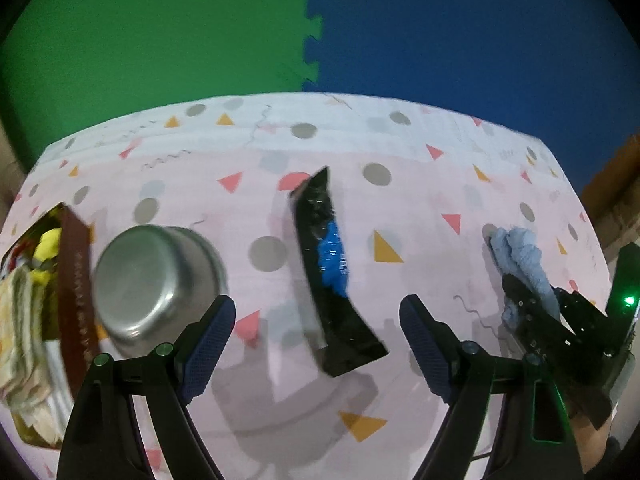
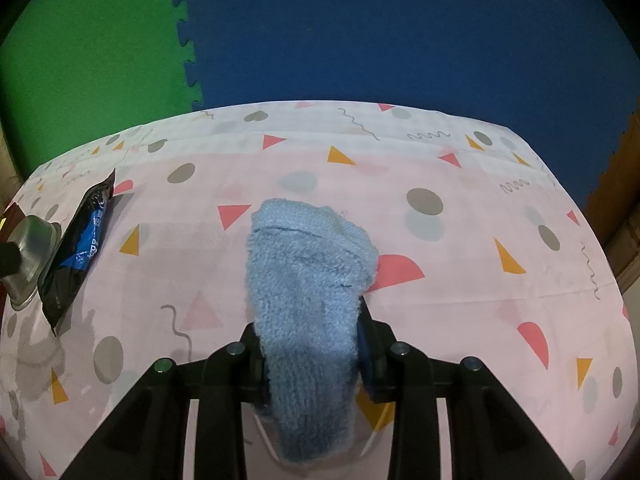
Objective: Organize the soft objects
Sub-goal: 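Grasp the black-and-blue snack bag with the left gripper and lift it, then carry the snack bag into the gold tray and open the left gripper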
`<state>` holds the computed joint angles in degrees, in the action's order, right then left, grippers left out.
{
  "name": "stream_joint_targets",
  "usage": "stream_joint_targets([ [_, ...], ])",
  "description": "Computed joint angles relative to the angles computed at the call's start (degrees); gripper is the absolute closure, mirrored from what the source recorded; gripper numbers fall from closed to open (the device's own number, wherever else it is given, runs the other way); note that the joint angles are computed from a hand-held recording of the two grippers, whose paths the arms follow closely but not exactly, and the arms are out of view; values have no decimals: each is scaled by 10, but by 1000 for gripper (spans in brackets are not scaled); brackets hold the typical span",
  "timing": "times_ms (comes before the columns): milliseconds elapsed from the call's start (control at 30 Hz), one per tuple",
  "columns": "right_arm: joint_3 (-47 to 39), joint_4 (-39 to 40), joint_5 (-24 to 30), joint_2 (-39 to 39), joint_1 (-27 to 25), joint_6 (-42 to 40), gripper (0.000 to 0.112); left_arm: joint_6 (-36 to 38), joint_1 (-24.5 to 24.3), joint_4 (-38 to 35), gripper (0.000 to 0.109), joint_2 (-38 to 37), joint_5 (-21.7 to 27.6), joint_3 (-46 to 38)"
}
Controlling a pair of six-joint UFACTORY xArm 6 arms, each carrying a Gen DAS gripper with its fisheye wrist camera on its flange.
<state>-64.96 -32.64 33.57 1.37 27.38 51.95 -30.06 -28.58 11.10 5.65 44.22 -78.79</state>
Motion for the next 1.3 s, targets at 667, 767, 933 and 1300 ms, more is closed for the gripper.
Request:
stream_joint_targets([
  [667,5,6,-8,-2,-2,0,79,25,2,-19,76,92,61,-79],
  [767,6,6,-9,-2,-2,1,78,26,3,-17,82,89,56,-75],
  [933,6,6,-9,-2,-2,1,78,27,4,-21,84,85,54,-69],
  [1300,6,6,-11,-1,-2,2,78,-5,-13,31,84,33,31,-15],
])
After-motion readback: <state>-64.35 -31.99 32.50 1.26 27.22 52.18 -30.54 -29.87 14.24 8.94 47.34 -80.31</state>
